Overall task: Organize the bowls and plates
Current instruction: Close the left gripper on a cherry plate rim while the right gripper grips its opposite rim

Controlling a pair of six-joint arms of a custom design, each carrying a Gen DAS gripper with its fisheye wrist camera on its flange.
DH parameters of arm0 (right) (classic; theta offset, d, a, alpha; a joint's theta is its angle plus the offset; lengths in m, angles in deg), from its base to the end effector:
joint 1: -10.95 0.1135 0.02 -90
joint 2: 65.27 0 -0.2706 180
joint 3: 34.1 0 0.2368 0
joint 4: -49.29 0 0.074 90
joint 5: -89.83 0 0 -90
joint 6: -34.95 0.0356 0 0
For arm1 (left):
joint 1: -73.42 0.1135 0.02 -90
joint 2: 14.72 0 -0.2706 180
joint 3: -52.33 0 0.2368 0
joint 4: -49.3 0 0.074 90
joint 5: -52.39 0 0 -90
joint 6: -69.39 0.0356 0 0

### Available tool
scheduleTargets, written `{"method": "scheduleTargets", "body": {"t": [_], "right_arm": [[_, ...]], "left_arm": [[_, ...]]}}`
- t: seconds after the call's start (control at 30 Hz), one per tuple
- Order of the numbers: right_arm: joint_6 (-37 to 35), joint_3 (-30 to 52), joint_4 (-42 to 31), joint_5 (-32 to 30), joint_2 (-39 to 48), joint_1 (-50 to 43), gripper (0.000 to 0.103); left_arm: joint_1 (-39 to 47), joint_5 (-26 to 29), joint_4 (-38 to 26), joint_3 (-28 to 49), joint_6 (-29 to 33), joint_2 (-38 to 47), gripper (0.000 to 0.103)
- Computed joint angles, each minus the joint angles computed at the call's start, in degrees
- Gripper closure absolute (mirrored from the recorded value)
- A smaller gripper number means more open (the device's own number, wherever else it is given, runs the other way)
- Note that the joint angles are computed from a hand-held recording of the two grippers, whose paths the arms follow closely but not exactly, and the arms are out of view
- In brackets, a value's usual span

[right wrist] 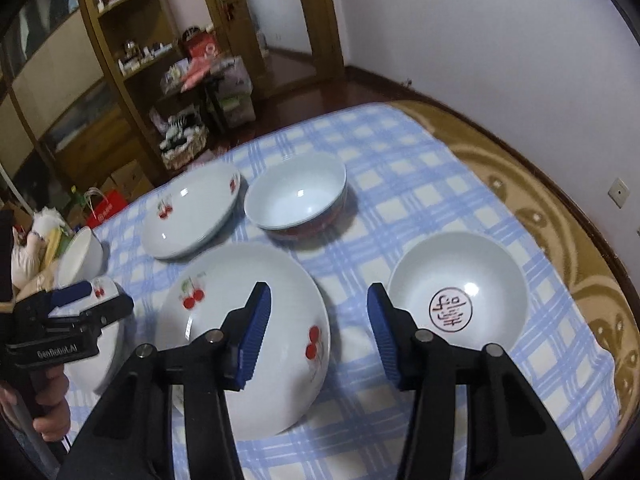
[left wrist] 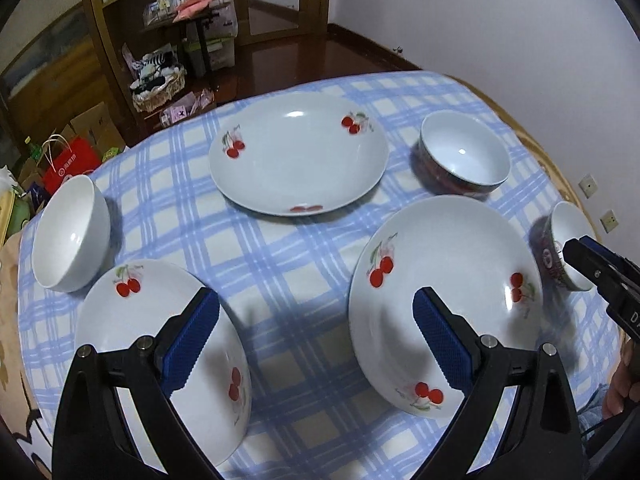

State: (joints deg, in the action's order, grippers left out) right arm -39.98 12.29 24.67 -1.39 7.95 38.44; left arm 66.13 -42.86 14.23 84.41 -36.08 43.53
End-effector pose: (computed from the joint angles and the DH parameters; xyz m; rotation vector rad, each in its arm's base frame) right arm 0.1961 0.1029 0.1800 -0.2798 2.4850 0.3422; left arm 0.1421 -0.0149 0.1432 -0.2186 2.6230 -0.0149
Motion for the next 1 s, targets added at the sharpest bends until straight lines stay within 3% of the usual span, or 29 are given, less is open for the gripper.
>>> {"method": "scheduleTargets", "body": {"t": [0.1,0.43,0.8,0.97,1.0], "right_arm": [[-0.6,-0.1,1.3,0.0,2.0,0.5,0.051],[-0.8,-0.7,4.3,0.8,6.4,1.7,0.051],[-0.8,-1.0,5.5,0.7,9.8,2.4,0.051],[-0.8,-0.9,5.6,0.6,10.6,2.7,0.051],[-0.8,-0.9,5.6,0.6,10.8,2.7,0.051]], "left_arm": [[-1.7,-2.3,3.4,-1.3,-1.3,3.0,0.008],[-1.1,-1.2,10.1,-2.3,-0.6,13.8,0.008],[-4.8,-4.4,12.4,-3.3,-1.9,14.7,0.008],[-6.4,-4.5,12.3,-3.2,-3.1,15.7,0.019],[-6.0,-3.4,12.3,-2.9,-3.1,16.5,0.025]]}}
